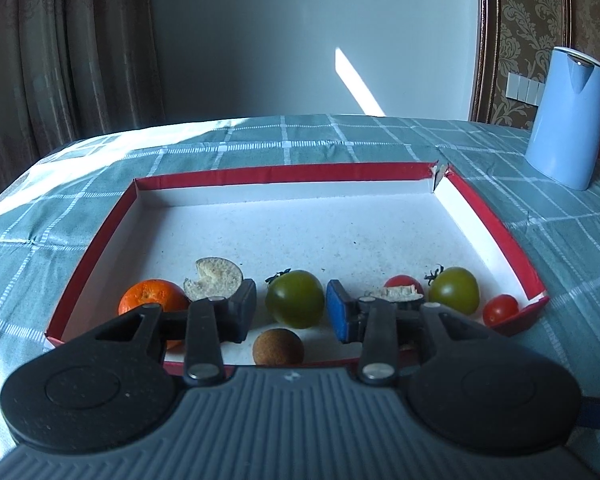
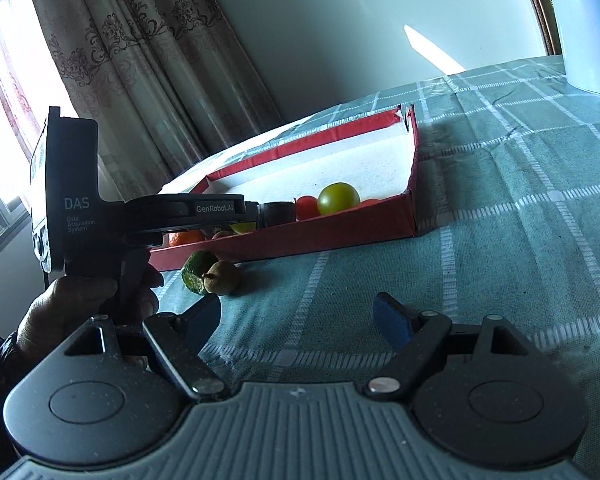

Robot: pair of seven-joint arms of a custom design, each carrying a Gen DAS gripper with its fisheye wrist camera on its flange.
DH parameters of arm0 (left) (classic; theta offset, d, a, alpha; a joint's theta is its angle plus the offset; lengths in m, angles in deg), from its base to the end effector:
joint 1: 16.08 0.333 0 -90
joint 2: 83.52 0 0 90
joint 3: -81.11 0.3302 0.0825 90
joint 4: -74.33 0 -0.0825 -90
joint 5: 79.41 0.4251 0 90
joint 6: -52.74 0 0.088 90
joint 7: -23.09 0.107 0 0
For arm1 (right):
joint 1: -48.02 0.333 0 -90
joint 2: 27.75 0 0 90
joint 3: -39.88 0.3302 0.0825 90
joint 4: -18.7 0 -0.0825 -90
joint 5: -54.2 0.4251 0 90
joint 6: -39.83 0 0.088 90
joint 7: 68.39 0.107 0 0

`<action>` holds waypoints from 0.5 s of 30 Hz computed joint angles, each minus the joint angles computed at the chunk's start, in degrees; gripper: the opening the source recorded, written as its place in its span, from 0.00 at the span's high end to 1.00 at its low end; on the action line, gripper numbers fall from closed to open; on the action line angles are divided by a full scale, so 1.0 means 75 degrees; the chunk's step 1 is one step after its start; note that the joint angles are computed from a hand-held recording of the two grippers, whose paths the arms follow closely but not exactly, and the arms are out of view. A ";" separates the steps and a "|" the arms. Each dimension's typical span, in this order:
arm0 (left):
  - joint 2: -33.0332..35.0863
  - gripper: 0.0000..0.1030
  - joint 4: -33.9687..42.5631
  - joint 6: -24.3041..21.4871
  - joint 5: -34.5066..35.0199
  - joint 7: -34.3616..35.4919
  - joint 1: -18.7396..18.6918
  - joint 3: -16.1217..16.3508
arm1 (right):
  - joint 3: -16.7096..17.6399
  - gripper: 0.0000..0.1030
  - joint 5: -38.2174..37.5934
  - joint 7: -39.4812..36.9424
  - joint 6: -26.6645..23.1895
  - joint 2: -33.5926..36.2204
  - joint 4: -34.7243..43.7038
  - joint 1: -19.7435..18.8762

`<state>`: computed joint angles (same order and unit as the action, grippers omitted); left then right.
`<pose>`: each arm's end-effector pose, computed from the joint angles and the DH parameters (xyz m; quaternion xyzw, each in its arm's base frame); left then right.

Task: Organize fruits
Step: 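Carry the green tomato into the tray and open the left gripper, then move the right gripper to the brown round fruit and close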

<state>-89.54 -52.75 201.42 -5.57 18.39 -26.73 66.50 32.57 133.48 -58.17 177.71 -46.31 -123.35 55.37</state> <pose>0.5109 -0.2645 0.4528 -0.6828 0.5573 -0.2899 0.3731 0.4881 0.0061 0.4281 -0.7157 0.4812 -0.0405 0.5046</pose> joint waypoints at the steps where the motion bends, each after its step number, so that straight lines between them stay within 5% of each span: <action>1: -0.0045 0.65 -0.0032 0.0012 0.0044 -0.0080 -0.0001 -0.0003 | -0.0006 0.18 0.0007 0.0007 -0.0018 0.0003 0.0003 -0.0002; 4: -0.0362 0.61 -0.0270 0.0055 0.0207 -0.0352 -0.0001 -0.0052 | -0.0012 0.18 0.0015 0.0014 -0.0052 0.0025 0.0019 -0.0013; 7: -0.0970 0.22 -0.0745 -0.0293 0.0602 -0.0963 0.0026 -0.0263 | -0.0006 0.18 0.0017 0.0009 -0.0056 0.0033 0.0024 -0.0022; 8: -0.1185 0.18 -0.0928 -0.0378 0.0734 -0.1103 0.0038 -0.0328 | -0.0003 0.18 0.0015 0.0008 -0.0055 0.0037 0.0027 -0.0024; 15: -0.2949 0.07 -0.2463 -0.0719 0.0199 -0.1343 0.0252 -0.0524 | 0.0061 0.18 -0.0031 -0.0057 0.0099 -0.0022 -0.0017 -0.0007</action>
